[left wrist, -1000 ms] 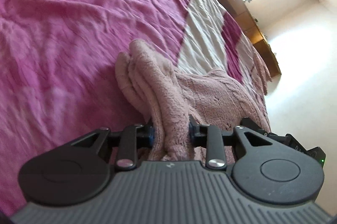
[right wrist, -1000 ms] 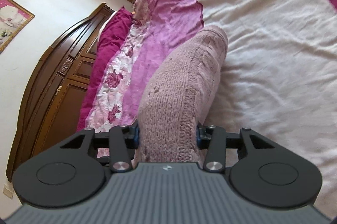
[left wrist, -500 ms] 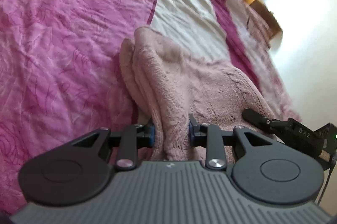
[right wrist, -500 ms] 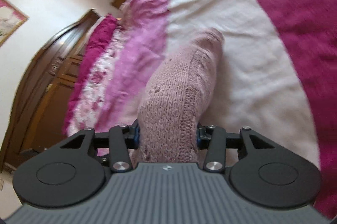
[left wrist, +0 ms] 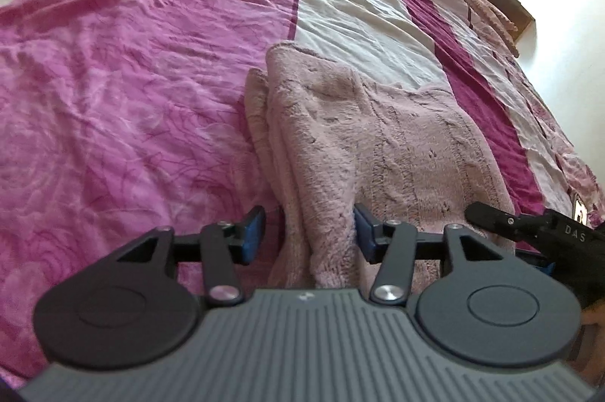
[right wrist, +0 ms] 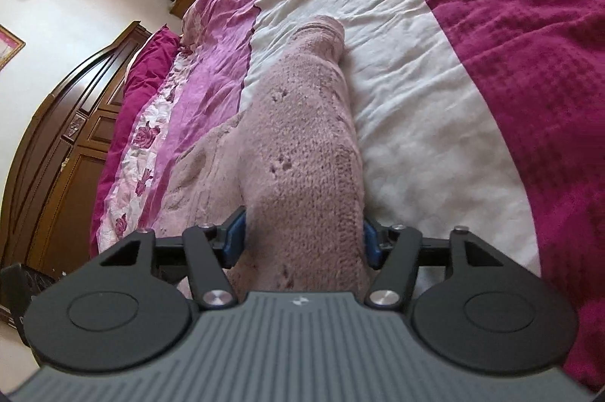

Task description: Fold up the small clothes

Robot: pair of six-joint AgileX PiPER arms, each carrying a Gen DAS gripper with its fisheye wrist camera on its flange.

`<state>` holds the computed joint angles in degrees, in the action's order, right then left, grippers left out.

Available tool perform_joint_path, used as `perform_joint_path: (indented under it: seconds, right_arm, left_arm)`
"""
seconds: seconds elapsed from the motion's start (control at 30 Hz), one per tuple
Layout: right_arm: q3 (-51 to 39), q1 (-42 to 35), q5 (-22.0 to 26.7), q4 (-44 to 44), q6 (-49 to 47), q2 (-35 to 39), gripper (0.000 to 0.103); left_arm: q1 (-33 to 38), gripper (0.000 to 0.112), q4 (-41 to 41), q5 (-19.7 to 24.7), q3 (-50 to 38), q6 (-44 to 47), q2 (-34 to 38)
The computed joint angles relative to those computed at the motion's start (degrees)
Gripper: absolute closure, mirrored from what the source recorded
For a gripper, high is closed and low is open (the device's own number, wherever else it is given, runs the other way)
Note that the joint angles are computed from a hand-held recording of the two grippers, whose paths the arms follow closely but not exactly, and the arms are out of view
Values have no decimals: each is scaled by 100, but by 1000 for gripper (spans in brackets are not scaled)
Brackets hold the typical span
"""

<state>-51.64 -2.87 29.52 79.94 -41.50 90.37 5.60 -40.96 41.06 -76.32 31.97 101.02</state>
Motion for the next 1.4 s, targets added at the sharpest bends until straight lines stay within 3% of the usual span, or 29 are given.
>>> perform_joint_path:
  seconds: [0.27, 0.37, 0.57, 0.77, 0.87, 1.17, 1.27, 1.4]
  right_arm:
    - [277, 385, -574, -1404, 1058, -859, 28]
    - [416, 568, -734, -2253, 1690, -1278, 24]
    - [615, 959, -691, -4341, 3379, -1877, 20]
    - [599, 1632, -318, -6826, 5533, -1977, 20]
    - [707, 1965, -300, -7555, 6204, -1956, 20]
    - [728, 2424, -237, -8853, 7596, -1668, 18]
    - [767, 2477, -305, -9073, 7854, -1591, 17]
    - [791, 2533, -391, -9256, 8023, -1529, 13]
  left_arm:
    - [-130, 39, 949, -197, 347, -912, -584]
    - [-199, 38, 1376, -217, 499, -1274, -814]
    - [-376, 37, 2095, -141, 777, -1656, -1137]
    - [-744, 37, 2999, -115, 1079, -2489, -1316]
    - [-971, 37, 3423, -212, 1286, -2868, -1341]
    - [-1653, 36, 4878, -505, 1640, -4292, -1365]
    - [-1674, 29, 4866, -500, 1634, -4289, -1316]
    - [-1700, 28, 4979, -590, 1695, -4452, -1289]
